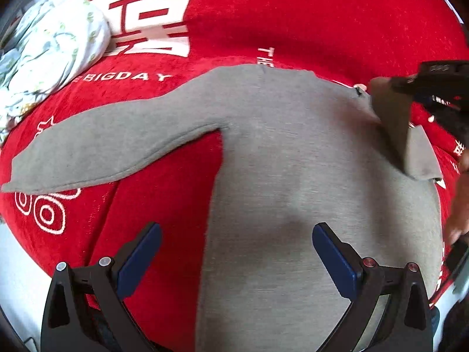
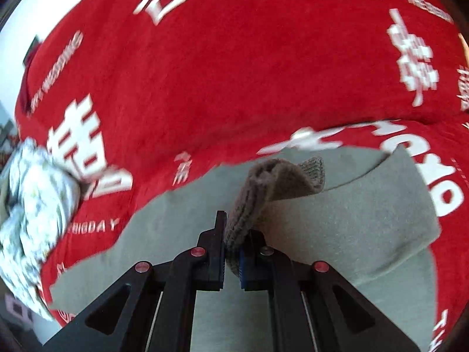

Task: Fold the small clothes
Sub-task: 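Lift the sleeve with the right gripper and fold it across the sweater body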

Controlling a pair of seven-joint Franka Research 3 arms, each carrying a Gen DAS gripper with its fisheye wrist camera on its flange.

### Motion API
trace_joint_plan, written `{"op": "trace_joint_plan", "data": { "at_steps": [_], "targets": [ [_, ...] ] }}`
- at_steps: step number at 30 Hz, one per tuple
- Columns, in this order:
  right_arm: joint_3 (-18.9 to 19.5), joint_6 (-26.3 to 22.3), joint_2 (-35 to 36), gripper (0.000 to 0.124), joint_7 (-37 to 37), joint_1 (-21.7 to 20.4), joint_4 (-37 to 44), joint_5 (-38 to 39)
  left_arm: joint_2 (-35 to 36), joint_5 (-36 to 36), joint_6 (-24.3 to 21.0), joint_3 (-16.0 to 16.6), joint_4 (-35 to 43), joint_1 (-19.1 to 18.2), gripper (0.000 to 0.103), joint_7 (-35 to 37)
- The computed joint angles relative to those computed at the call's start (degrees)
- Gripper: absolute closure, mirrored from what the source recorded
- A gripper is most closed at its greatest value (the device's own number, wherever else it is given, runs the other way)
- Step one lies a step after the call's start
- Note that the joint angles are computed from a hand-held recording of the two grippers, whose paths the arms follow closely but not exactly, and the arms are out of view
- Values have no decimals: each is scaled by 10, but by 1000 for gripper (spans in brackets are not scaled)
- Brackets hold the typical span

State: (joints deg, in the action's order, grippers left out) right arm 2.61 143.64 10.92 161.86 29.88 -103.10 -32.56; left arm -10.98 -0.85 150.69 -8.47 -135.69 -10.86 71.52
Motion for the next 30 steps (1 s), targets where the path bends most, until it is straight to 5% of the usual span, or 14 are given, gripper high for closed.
{"op": "trace_joint_plan", "data": {
  "at_steps": [17, 20, 22, 24, 27, 30],
  "targets": [
    [-15, -8, 136, 116, -157, 46, 105, 118, 14, -14, -5, 6, -7, 15, 0, -14],
    [-12, -12, 145, 106, -194, 43, 114, 150, 19, -8, -14, 3, 1, 17, 0, -23],
    [-2, 6, 134, 61, -233, 31, 100, 183, 20, -6, -16, 1, 5, 17, 0, -28],
    [-17, 19, 106, 45, -231, 44, 75, 163, 21, -8, -18, 0, 11, 15, 0, -30],
    [-38, 60, 38, 45, -213, 55, 3, 88, 25, -11, -21, -4, 27, 9, 0, -28],
    [-54, 7, -20, 44, -147, 45, -52, 9, 42, -8, -28, -12, 57, 1, 0, -23]
  ]
}}
